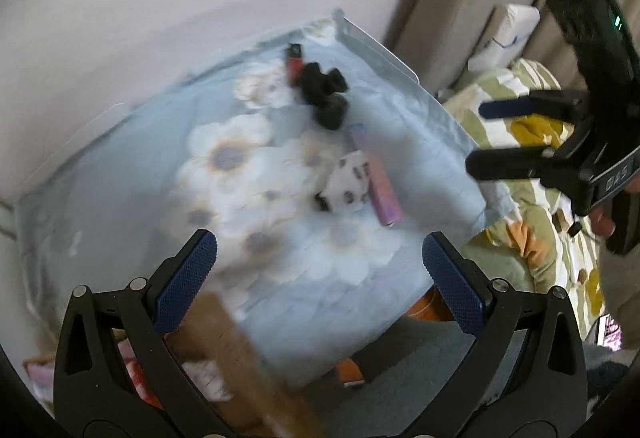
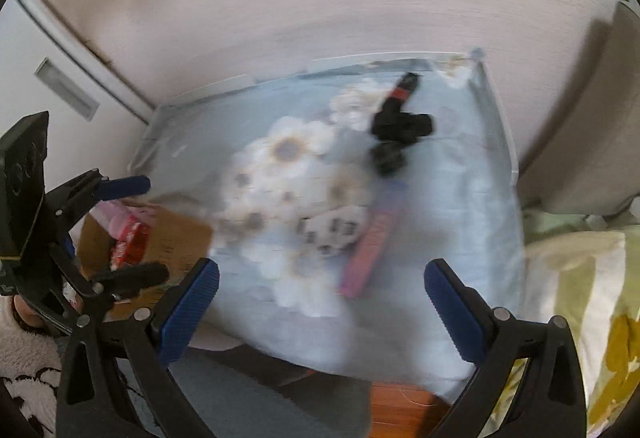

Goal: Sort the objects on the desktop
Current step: 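Move both tools back over the remaining items on the cloth, then grasp the white panda sock with left tool while right tool grasps the black claw clip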

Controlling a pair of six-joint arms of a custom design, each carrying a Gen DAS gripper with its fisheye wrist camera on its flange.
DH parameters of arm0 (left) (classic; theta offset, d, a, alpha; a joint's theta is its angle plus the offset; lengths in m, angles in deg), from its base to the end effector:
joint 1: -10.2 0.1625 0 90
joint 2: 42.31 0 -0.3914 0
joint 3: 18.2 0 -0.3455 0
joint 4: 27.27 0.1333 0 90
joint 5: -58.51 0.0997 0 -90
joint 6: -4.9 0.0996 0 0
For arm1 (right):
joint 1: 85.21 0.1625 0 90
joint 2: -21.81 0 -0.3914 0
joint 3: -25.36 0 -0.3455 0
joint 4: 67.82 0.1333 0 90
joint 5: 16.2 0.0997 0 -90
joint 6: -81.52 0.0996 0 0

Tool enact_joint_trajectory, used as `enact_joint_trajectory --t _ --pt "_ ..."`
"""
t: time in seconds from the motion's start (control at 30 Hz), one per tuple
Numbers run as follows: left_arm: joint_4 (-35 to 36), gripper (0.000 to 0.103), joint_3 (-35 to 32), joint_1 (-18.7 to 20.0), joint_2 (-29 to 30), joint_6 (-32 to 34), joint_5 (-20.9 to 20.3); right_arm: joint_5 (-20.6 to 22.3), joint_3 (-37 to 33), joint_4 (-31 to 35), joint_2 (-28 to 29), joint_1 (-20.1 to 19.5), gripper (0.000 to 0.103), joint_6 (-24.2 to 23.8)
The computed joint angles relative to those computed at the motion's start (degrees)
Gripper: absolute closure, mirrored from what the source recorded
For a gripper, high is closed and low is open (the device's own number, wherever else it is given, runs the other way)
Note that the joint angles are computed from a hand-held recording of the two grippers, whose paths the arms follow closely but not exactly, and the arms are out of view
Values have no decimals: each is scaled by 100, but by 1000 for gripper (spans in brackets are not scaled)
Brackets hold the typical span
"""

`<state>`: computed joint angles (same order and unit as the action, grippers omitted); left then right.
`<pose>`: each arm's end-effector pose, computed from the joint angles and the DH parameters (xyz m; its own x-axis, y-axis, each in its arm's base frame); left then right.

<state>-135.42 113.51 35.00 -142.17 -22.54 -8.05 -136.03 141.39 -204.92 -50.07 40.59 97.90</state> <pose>-0.2013 -0.2835 0.2534 -0.6721 0.5864 -0.4521 0.6448 0.7637 0.0321 0.3450 -0.3352 0.2127 -0.8542 -0.2385 0.4621 -0.3578 0.9144 -0.1895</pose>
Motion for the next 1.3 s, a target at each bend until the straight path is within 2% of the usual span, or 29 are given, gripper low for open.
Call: enact_joint_trajectory --t 0.13,0.2,0.4,0.5,0.67,0.77,0.83,0.97,1.1,1.17,1.3 --pt "-748 2 89 236 743 207 -90 -100 -130 80 -23 -288 1 -478" --pt "-959 4 97 367 996 304 -69 -118 -253 59 39 -470 1 -868" --pt "-1759 16 127 744 1882 437 18 371 -809 -116 578 -1146 1 -1781" --pt "-2055 18 116 945 2180 454 7 555 -1140 -185 1020 -1398 1 -2063" --pt "-2298 22 120 1212 2378 462 -50 600 -1535 -319 1703 -1682 3 -2081" --pt "-2406 22 137 1285 2411 518 -145 628 -1590 -500 1881 -1782 9 -2067" --pt "-2445 25 146 1273 2435 541 -132 539 -1592 -605 1970 -1796 18 -2072" --pt "-2558 49 144 1282 2429 601 -304 253 -1583 -697 2072 -1737 35 -2256" --pt "-2610 66 114 1321 2421 647 -493 176 -1585 -733 2075 -1708 61 -2424" --pt "-2617 72 84 1371 2423 654 -607 158 -1554 -792 2055 -1699 68 -2453" --pt "-2550 76 49 1377 2382 642 -637 108 -1508 -849 2006 -1678 71 -2503"
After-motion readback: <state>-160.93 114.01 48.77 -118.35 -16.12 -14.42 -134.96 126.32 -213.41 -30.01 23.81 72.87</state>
